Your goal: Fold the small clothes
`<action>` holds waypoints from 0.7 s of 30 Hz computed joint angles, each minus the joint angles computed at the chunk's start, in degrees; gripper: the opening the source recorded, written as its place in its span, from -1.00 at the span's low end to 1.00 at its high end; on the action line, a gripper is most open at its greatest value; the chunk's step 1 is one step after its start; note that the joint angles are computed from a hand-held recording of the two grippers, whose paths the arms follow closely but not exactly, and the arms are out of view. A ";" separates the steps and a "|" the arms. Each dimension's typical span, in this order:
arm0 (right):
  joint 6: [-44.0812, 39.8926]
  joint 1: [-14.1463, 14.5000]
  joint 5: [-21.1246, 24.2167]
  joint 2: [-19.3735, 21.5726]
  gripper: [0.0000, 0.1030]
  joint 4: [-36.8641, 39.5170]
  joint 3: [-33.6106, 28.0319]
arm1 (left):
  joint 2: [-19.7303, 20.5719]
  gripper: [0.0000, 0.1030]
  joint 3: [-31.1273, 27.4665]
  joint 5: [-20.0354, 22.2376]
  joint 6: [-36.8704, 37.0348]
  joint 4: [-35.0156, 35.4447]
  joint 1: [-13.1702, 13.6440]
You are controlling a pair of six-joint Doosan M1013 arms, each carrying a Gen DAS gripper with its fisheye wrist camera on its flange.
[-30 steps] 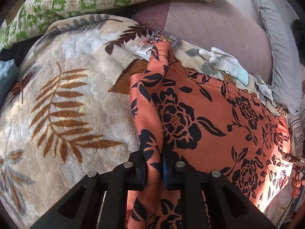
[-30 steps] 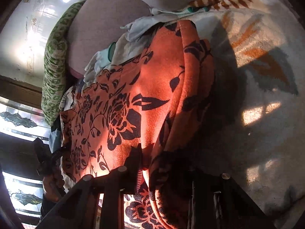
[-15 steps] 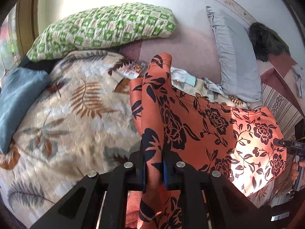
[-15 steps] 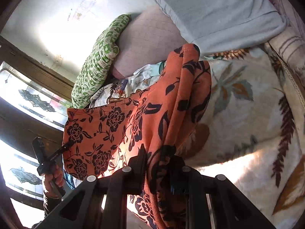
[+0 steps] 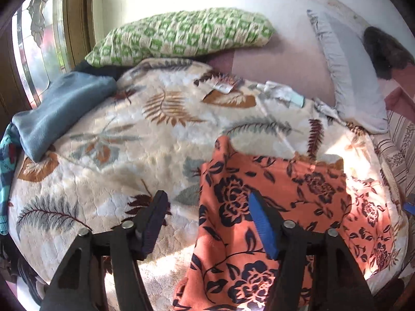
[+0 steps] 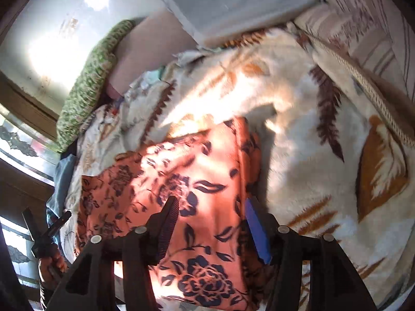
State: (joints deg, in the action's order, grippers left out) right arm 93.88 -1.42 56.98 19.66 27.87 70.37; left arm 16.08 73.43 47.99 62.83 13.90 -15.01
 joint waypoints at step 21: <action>2.14 0.81 0.00 3.93 0.53 13.31 3.08 | 3.81 0.41 0.50 8.56 0.67 0.34 -3.46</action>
